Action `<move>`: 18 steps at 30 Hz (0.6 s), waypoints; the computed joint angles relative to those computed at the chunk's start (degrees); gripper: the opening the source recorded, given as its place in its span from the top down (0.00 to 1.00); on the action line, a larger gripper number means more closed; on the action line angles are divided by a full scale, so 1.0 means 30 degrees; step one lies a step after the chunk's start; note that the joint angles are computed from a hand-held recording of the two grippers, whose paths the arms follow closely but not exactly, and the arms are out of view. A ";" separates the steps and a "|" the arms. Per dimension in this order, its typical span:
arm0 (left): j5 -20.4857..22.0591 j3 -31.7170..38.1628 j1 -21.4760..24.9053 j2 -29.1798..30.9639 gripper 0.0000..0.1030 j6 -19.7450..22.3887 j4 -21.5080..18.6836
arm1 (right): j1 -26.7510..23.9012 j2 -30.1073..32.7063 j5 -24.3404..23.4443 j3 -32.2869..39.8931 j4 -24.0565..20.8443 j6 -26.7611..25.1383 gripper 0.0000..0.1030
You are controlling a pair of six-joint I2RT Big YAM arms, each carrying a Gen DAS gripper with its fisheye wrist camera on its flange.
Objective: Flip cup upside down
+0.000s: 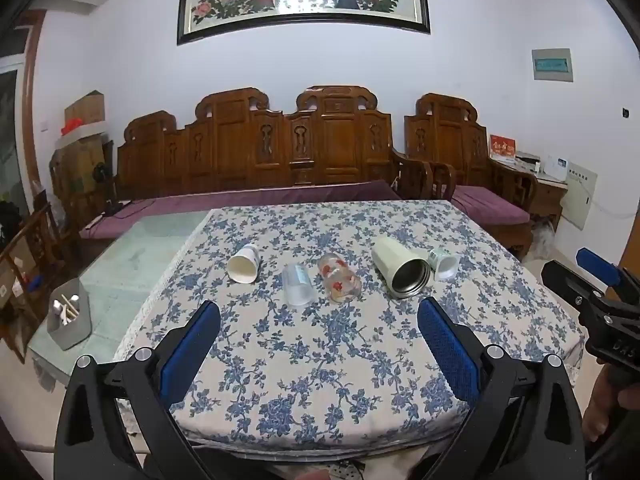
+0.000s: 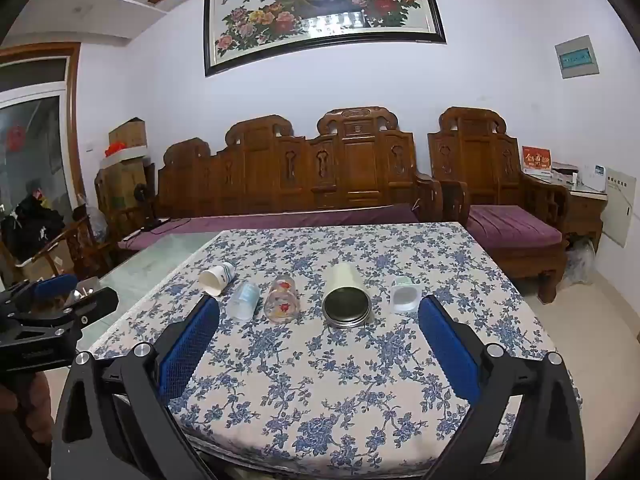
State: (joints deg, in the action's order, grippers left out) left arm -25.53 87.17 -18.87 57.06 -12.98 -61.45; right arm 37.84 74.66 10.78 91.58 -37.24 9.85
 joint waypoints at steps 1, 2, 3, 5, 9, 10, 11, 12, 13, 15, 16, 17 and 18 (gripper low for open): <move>-0.0067 -0.0007 -0.0015 -0.0001 0.08 0.0020 0.0022 | -0.0005 0.0005 -0.0016 0.0005 -0.0014 0.0052 0.03; -0.0088 0.0001 -0.0016 0.0008 0.08 0.0022 0.0017 | -0.0002 0.0015 -0.0028 0.0015 -0.0033 0.0047 0.03; -0.0079 -0.0037 -0.0021 -0.0019 0.08 0.0058 0.0099 | 0.0007 0.0020 -0.0027 0.0017 -0.0035 0.0044 0.03; -0.0125 -0.0054 -0.0027 -0.0031 0.08 0.0066 0.0154 | -0.0021 0.0002 -0.0072 -0.0001 -0.0013 0.0132 0.03; -0.0340 0.0047 -0.0224 0.0028 0.08 -0.0053 0.0130 | -0.0056 -0.0003 -0.0114 0.0004 0.0017 0.0104 0.03; -0.0533 0.0175 -0.0433 0.0104 0.08 -0.0170 0.0062 | -0.0070 -0.0001 -0.0129 0.0016 0.0007 0.0100 0.03; -0.0576 0.0335 -0.0488 0.0152 0.08 -0.0225 -0.0045 | -0.0078 -0.0003 -0.0128 0.0022 0.0006 0.0086 0.03; -0.0594 0.0365 -0.0509 0.0178 0.08 -0.0249 -0.0051 | -0.0084 -0.0001 -0.0124 0.0032 -0.0003 0.0068 0.03; -0.0400 0.0452 -0.0336 0.0198 0.08 -0.0203 -0.0069 | -0.0057 -0.0011 -0.0106 0.0014 -0.0012 0.0085 0.03; -0.0199 0.0243 -0.0152 0.0136 0.08 -0.0096 0.0164 | -0.0036 -0.0023 -0.0076 0.0003 -0.0023 0.0112 0.03; -0.0171 0.0213 -0.0135 0.0058 0.08 -0.0075 0.0216 | -0.0036 -0.0030 -0.0073 -0.0001 -0.0013 0.0108 0.03; -0.0138 0.0264 -0.0168 -0.0031 0.08 -0.0054 0.0213 | -0.0040 -0.0028 -0.0088 0.0006 -0.0023 0.0100 0.03; -0.0458 0.0301 -0.0252 -0.0004 0.08 -0.0220 0.0095 | -0.0044 -0.0033 -0.0097 0.0009 -0.0033 0.0103 0.03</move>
State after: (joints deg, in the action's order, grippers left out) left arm -26.90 88.07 -19.63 57.05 -13.64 -61.16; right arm 37.71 74.55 10.49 91.61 -37.34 10.16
